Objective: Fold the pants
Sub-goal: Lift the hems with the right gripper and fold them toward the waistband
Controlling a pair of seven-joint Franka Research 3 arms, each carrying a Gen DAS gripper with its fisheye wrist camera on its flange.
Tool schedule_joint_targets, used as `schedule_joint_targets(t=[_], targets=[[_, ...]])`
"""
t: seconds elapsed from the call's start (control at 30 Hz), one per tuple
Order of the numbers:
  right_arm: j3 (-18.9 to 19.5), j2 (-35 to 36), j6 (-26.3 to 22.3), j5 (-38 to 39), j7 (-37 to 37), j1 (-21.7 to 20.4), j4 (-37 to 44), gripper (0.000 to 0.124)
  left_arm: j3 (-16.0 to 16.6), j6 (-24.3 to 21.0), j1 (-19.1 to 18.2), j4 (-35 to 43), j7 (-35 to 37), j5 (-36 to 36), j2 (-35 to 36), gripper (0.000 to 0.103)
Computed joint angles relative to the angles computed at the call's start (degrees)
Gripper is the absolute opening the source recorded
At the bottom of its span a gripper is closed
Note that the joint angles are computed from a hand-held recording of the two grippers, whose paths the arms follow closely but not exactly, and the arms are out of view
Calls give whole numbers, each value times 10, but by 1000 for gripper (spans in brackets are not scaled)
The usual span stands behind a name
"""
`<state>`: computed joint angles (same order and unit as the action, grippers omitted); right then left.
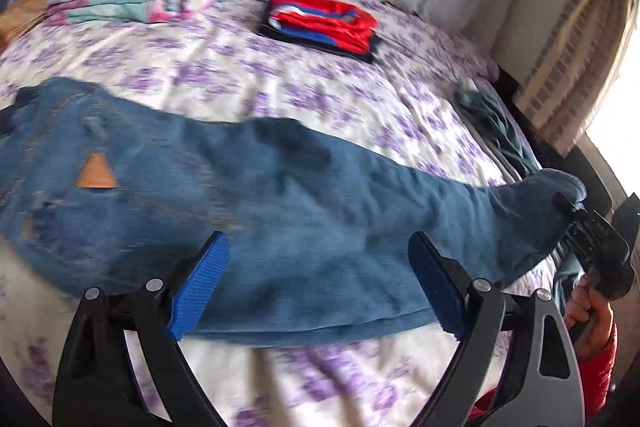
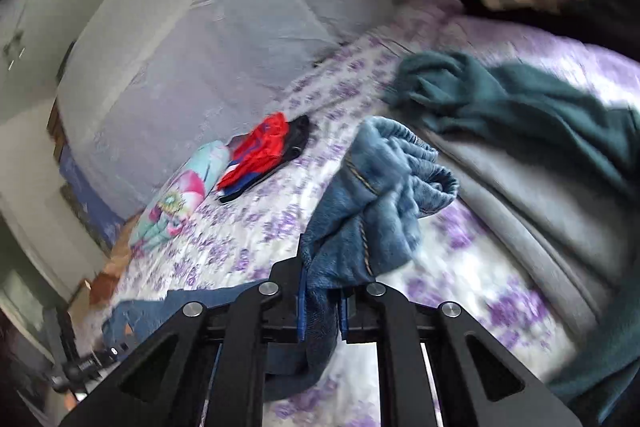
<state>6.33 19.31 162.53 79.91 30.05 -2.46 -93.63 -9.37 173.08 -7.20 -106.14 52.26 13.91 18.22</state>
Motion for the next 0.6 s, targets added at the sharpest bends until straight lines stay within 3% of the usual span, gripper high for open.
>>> schedule_joint_targets(t=[0.07,0.17,0.23,0.27,0.3,0.33,0.37,0.4,0.43,0.47,0.53,0.6], targets=[[14,-3,1,-19,-80,24,21,12,55,29,-17,-72,-70,28,-57,88],[27,13,-41,-110,-122,66,51,12,113,31,-31,-142,-189,109,-121,88],[25,40,-69,-221,-92,103,70,12,145,13,-36,-167,-312,212,-149,88],[3,62,-91,-319,-34,137,87,13,149,1,-33,-176,-330,217,-156,89],[-22,89,-137,-409,19,164,114,15,134,-8,-15,-181,-308,182,-157,89],[-31,114,-152,-490,65,182,127,21,120,-7,0,-187,-262,122,-154,89],[-53,122,-137,-530,81,206,121,21,105,0,15,-192,-215,63,-150,89],[-55,110,-115,-531,59,211,99,23,81,3,34,-191,-151,-12,-143,89],[-41,93,-124,-541,57,198,85,33,61,2,51,-185,-107,-59,-135,89],[-10,82,-165,-526,48,165,91,38,49,0,62,-177,-89,-73,-128,89],[32,67,-241,-424,2,105,111,51,46,-6,70,-158,-90,-59,-114,89],[33,49,-206,-387,5,104,104,51,32,-8,84,-137,-66,-77,-97,89]])
